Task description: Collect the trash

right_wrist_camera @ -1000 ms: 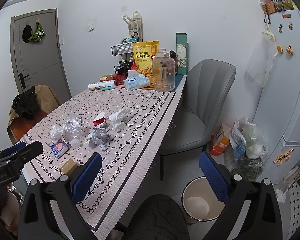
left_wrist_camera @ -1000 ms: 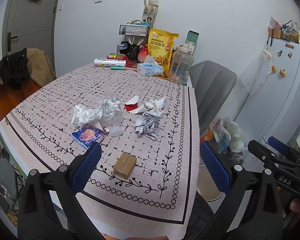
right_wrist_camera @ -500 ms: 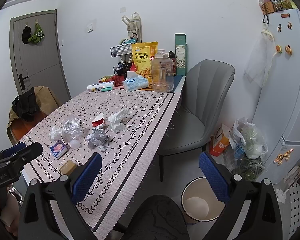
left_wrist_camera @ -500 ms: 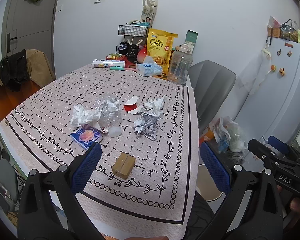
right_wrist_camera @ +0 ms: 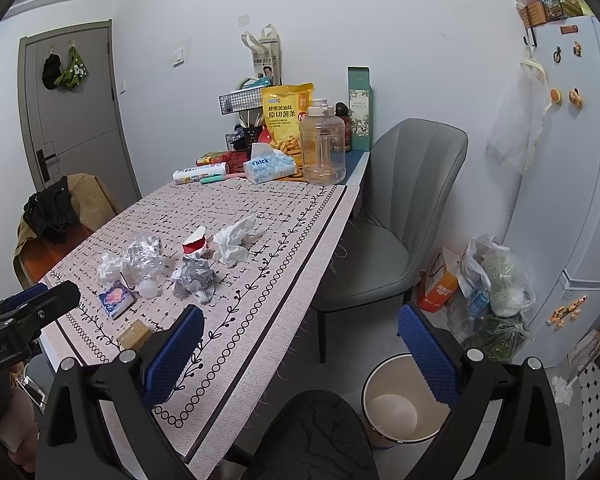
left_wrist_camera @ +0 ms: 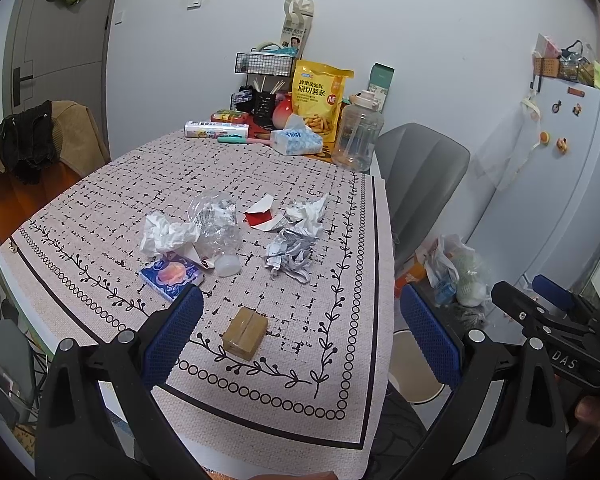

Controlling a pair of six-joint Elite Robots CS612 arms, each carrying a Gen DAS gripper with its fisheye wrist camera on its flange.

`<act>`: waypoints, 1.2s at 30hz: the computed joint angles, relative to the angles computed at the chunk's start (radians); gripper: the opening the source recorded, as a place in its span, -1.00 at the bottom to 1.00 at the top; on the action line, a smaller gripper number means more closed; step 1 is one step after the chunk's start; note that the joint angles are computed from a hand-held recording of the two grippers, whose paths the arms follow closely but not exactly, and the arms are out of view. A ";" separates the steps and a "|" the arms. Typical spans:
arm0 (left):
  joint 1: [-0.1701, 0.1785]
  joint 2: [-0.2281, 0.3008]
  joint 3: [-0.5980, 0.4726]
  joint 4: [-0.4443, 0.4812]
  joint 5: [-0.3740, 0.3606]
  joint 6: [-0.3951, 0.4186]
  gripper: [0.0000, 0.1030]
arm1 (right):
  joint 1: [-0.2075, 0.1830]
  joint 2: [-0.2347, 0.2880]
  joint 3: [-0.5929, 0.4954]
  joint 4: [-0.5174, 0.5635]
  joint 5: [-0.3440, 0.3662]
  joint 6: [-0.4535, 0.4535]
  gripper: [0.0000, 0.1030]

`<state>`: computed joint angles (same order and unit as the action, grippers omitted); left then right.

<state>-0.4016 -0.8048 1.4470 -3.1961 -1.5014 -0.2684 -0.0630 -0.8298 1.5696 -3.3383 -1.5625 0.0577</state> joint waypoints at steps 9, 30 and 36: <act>0.000 0.000 -0.002 0.001 -0.001 0.002 0.90 | 0.000 0.000 0.001 -0.001 -0.001 0.001 0.85; 0.020 0.009 -0.013 -0.024 0.013 -0.025 0.90 | 0.008 0.035 -0.065 0.054 0.047 -0.030 0.85; 0.041 0.020 -0.026 -0.017 0.033 -0.057 0.90 | 0.019 0.064 -0.115 0.101 0.115 -0.063 0.85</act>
<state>-0.3601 -0.7849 1.4214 -3.2136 -1.4680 -0.3251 -0.0438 -0.7660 1.4548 -3.2369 -1.4478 -0.0055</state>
